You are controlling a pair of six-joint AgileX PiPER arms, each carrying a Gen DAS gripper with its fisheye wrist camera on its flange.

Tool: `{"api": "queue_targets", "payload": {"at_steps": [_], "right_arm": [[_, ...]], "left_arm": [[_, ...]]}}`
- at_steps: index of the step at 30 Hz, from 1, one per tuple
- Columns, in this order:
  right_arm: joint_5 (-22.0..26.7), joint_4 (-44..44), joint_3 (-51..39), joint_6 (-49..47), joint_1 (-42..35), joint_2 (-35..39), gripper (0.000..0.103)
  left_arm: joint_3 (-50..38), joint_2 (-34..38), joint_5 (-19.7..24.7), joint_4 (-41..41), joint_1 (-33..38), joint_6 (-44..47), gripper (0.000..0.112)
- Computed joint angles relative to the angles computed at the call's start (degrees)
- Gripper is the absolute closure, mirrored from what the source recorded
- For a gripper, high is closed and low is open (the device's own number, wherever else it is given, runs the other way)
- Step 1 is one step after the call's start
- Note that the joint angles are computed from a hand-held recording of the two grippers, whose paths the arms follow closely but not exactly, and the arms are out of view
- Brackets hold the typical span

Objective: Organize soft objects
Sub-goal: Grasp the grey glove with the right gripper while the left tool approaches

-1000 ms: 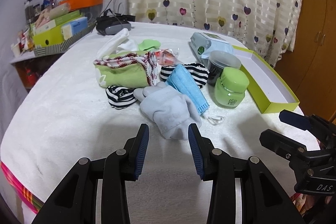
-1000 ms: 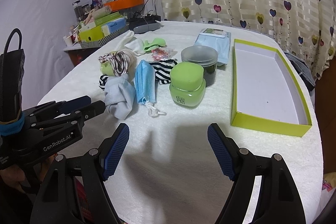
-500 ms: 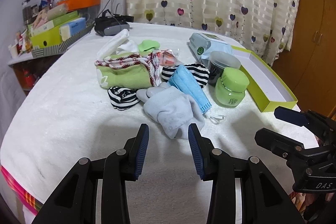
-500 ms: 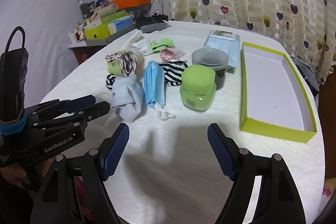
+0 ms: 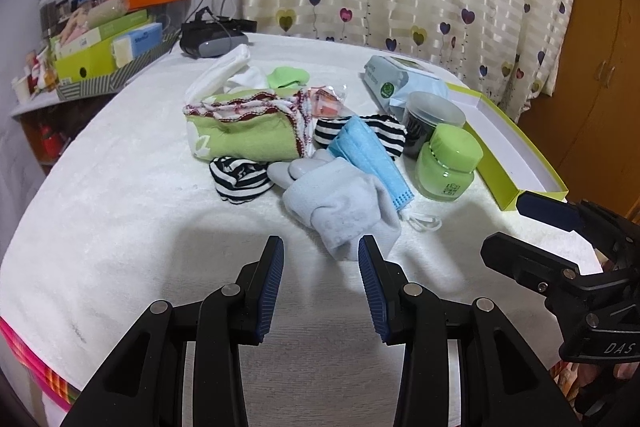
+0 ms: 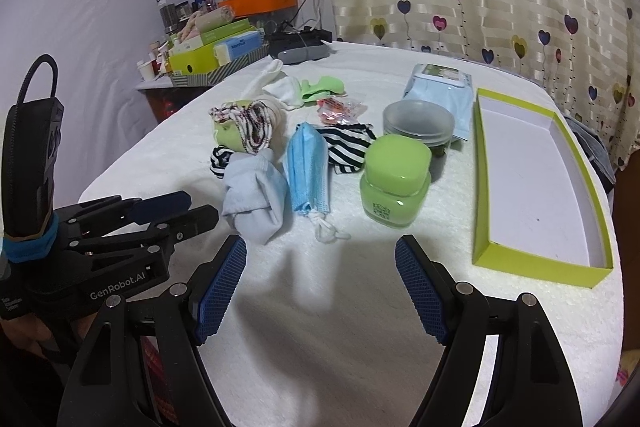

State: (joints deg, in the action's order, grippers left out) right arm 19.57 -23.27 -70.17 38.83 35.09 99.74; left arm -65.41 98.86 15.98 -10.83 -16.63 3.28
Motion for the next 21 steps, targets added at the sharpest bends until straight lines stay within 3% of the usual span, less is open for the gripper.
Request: {"api": "queue_targets", "payload": {"at_steps": [13,21], "right_arm": [[-2.4,12.1,-5.2,-14.6,0.2,4.4,0.026],[-0.8,17.6,-9.9,-21.4,0.7,8.2,0.029]], "left_arm": [[-0.5,0.4,-0.4,-7.8,4.2,8.1,0.075],[-2.1,2.4,0.0,-2.5,5.5,2.3,0.075]]}}
